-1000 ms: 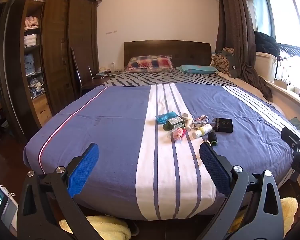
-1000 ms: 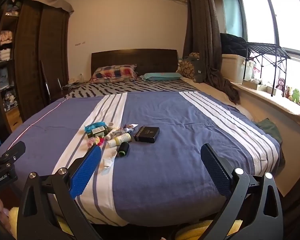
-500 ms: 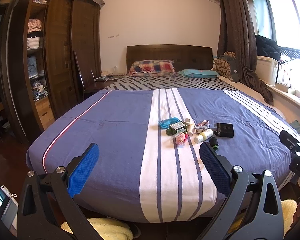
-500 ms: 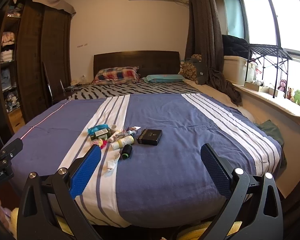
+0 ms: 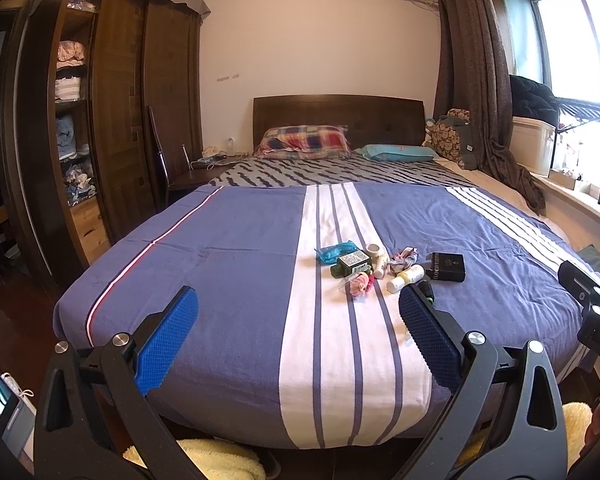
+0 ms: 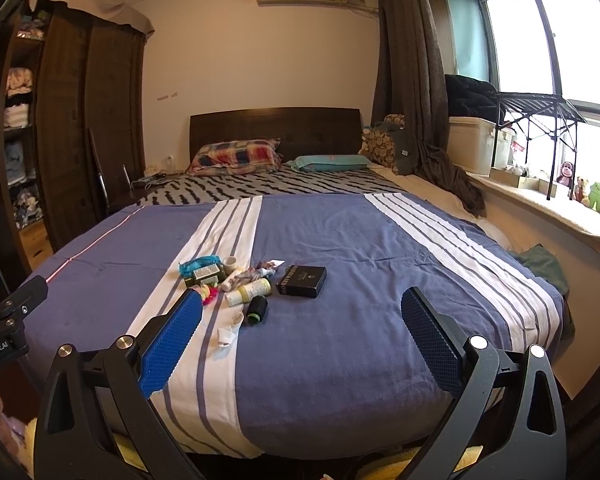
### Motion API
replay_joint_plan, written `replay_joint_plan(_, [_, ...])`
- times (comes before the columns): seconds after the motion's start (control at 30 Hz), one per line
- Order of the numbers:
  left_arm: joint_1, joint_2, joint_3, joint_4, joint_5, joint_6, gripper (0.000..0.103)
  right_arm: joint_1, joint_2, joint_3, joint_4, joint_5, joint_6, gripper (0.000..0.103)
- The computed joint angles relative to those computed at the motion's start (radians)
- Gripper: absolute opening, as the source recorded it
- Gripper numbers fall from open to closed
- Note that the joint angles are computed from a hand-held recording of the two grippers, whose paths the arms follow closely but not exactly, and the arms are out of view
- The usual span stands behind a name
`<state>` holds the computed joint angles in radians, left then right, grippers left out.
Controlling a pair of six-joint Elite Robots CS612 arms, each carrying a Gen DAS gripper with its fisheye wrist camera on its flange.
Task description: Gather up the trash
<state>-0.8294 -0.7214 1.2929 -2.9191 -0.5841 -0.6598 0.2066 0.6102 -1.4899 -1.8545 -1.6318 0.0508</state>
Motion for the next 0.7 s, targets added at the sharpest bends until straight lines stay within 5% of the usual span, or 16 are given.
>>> replay_joint_plan(0.7, [-0.004, -0.002, 0.001, -0.009, 0.007, 0.005, 0.095, 0.000, 0.000, -0.001, -0.005, 0.007, 0.000, 0.100])
